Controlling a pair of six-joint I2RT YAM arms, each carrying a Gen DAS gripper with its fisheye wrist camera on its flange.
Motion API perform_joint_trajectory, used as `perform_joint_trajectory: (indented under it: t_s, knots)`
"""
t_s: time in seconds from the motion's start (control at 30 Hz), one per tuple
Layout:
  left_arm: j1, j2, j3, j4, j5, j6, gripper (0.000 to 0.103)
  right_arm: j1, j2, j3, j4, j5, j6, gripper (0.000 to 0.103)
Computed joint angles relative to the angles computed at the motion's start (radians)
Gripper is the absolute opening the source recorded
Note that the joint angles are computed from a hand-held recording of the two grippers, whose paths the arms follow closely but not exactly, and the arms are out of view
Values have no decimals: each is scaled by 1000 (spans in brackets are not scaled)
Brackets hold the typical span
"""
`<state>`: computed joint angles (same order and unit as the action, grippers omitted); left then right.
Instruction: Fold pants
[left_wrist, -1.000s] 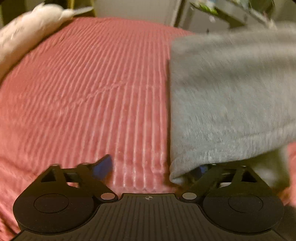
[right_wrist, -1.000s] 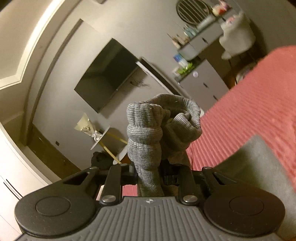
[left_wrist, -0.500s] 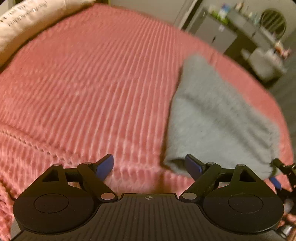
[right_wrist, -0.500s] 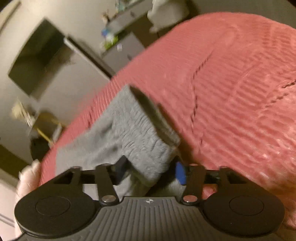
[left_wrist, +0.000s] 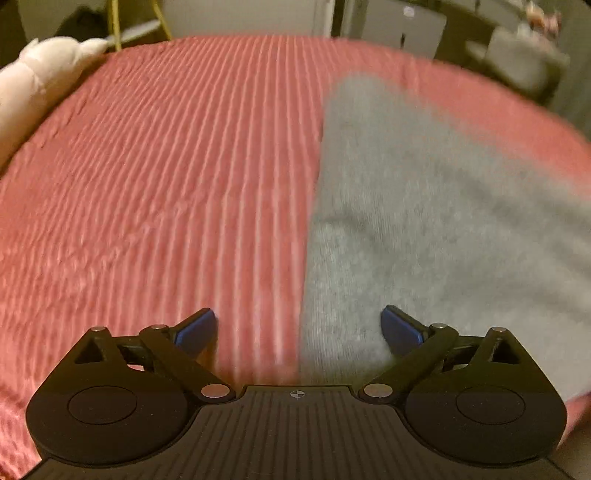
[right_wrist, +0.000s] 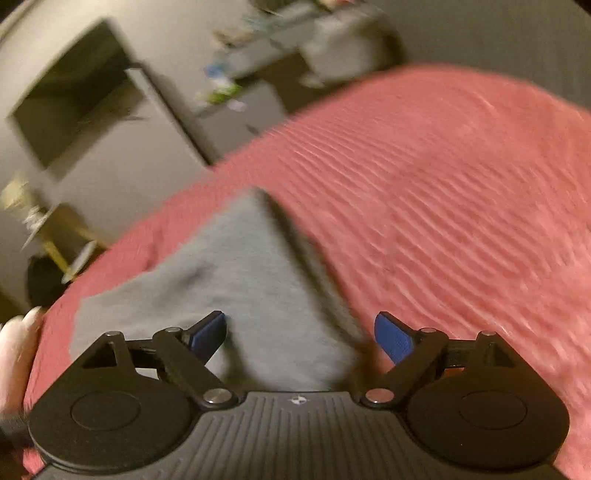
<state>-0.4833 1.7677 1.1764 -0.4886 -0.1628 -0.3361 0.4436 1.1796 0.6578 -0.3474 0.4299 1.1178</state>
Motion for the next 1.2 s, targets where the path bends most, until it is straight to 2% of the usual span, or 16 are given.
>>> perform_joint_trajectory:
  t_s: [0.07,0.2,0.3,0.33,0.43,0.53,0.7,0.77,0.8,0.87,0.93,1.0,1.03,1.1,1.17,1.2]
  knots:
    - [-9,-16,-19,14,-19,10,103,-36,-28,-34,32,-70,14,89]
    - [30,-14,13,-48,50,9,103,20,41,40,-32,23,-11,89]
    - [81,-53,16,-70,73,6,99,1,72,68,-50,-18,-19,90]
    - [96,-74,11,-57,73,7,91,3,55,50,-41,-20,-11,90]
    - [148,-65,92,-40,105,19,92,-11,35,-12,43,-56,27,90]
    - [171,71,300,-85,127,67,94,-54,43,-56,132,-113,36,90]
    - [120,397,745,-268,134,196,92,-43,84,-34,126,-106,32,93]
    - [98,537,940,-383,139,229,61,-47,93,-40,142,-118,39,94]
    - [89,582,992,-394,134,237,57,-51,93,-47,149,-121,43,94]
    - [62,628,1031,-337,20,236,54,-56,89,-60,166,-134,47,95]
    - [21,667,1050,-267,-130,281,55,-59,93,-66,177,-141,46,97]
    - [-31,715,1088,-232,-311,335,51,-68,102,-67,188,-153,43,98]
    - [-46,715,1083,-212,-355,350,50,-73,103,-67,190,-158,41,98]
    - [-62,653,999,-161,-327,353,49,-75,100,-74,198,-161,45,98]
    - [-60,538,843,-103,-234,350,64,-76,91,-85,208,-162,50,98]
    - [-56,471,755,-81,-188,339,68,-79,93,-87,214,-164,50,99]
